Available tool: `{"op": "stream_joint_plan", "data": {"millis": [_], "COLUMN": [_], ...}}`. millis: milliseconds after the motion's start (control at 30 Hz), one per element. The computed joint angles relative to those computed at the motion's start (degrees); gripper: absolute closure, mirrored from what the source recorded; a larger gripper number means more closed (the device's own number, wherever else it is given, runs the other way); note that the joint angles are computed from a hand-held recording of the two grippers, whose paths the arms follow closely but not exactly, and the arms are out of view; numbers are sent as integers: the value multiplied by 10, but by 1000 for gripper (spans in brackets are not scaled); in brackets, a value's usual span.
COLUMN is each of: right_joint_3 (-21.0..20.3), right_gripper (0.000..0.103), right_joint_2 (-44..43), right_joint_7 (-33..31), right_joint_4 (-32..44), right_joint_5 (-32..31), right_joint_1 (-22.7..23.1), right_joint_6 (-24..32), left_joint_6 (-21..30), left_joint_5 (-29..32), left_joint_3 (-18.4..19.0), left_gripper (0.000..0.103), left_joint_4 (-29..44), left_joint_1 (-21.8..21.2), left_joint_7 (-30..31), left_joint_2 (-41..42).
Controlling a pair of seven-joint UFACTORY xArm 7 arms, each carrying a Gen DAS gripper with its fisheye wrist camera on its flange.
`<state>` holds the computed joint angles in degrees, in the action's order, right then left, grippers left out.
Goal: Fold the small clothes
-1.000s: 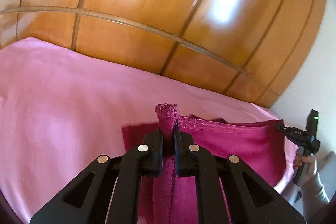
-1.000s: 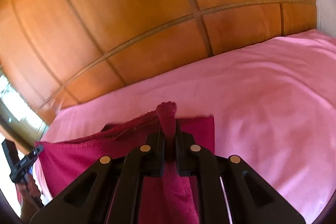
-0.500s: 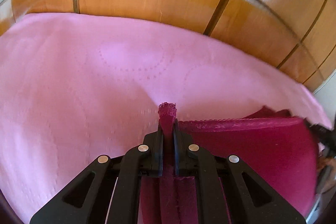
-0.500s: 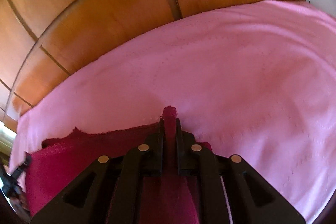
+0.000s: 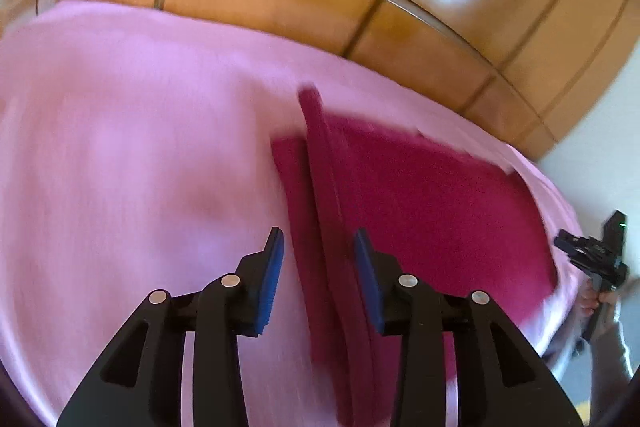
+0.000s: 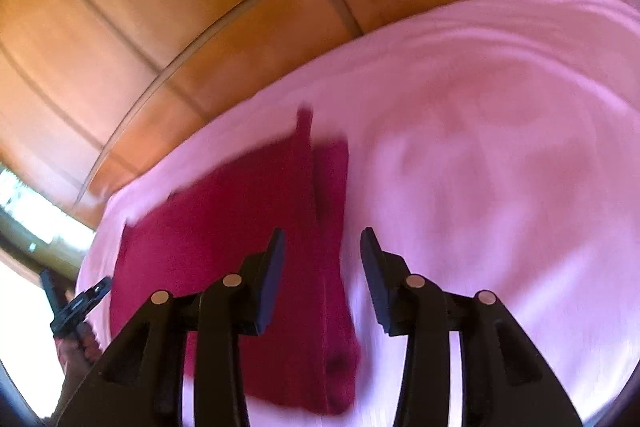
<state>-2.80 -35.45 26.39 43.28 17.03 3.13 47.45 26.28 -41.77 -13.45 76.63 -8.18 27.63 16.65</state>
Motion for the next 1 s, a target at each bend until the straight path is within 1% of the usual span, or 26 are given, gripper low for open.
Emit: {"op": "stream_joint_plan", "data": {"millis": [33,67,133,167,233,300,333,367,400,433,467,533,567,633,667,700,733,800,833,867,933,1000], "right_joint_3": [1,2,8,11,12,14,14,16,20,22,22,24,27,38,44,48,48,46,51,55,63,76], "right_gripper": [64,64,64,64,64,65,79,87,91,95,96,96,96,96,96,96,96,92,79,72,71,71], "right_joint_2": [-21,-41,-77,-90,-92,-74,-62,-53,-46,-44,-49,-62,-59,-43,-37,-41,-52,-66,-72,-75,-83,-82], "right_joint_7": [1,2,5,10,15,9,5,3,-4,-8,-16,-28,-32,-27,-25,-20,-10,2,9,16,32,46], "right_joint_4": [-11,-20,-38,-50,-65,-65,-59,-51,-32,-22,-9,-3,-1,-10,-16,-34,-46,-48,-44,-39,-26,-9], "right_joint_5": [3,5,8,13,23,23,21,15,2,-5,-12,-27,-35,-51,-57,-57,-52,-50,-60,-70,-89,-110], "right_joint_1": [4,8,17,20,26,35,38,38,37,36,36,35,33,29,28,27,25,22,18,14,5,-1], "right_joint_6": [15,33,64,67,52,43,46,51,58,58,59,69,78,108,114,103,90,91,97,106,118,120], "left_joint_6": [12,21,32,39,57,52,51,53,54,42,34,37,34,29,30,27,25,31,22,21,16,6], "left_joint_5": [-36,-67,-106,-130,-178,-183,-182,-176,-168,-157,-145,-136,-120,-75,-60,-50,-52,-63,-79,-93,-113,-156], "left_joint_3": [-13,-16,-11,-8,0,10,16,22,27,30,32,36,37,40,40,39,37,38,38,39,45,47], "left_gripper": [67,67,67,67,67,67,67,75,89,95,97,97,97,97,97,97,97,96,96,96,96,96], "left_joint_4": [-33,-63,-104,-121,-146,-151,-152,-148,-144,-144,-139,-135,-135,-127,-129,-131,-134,-136,-144,-148,-154,-164], "left_joint_1": [17,23,19,16,9,-8,-16,-23,-26,-32,-37,-38,-41,-46,-47,-47,-46,-41,-40,-38,-38,-38], "left_joint_7": [33,61,99,119,154,158,158,155,158,159,159,171,173,156,150,147,143,130,132,130,116,135], "left_joint_2": [-25,-47,-79,-93,-112,-113,-112,-109,-108,-111,-109,-113,-113,-99,-97,-96,-98,-108,-118,-124,-133,-148]}}
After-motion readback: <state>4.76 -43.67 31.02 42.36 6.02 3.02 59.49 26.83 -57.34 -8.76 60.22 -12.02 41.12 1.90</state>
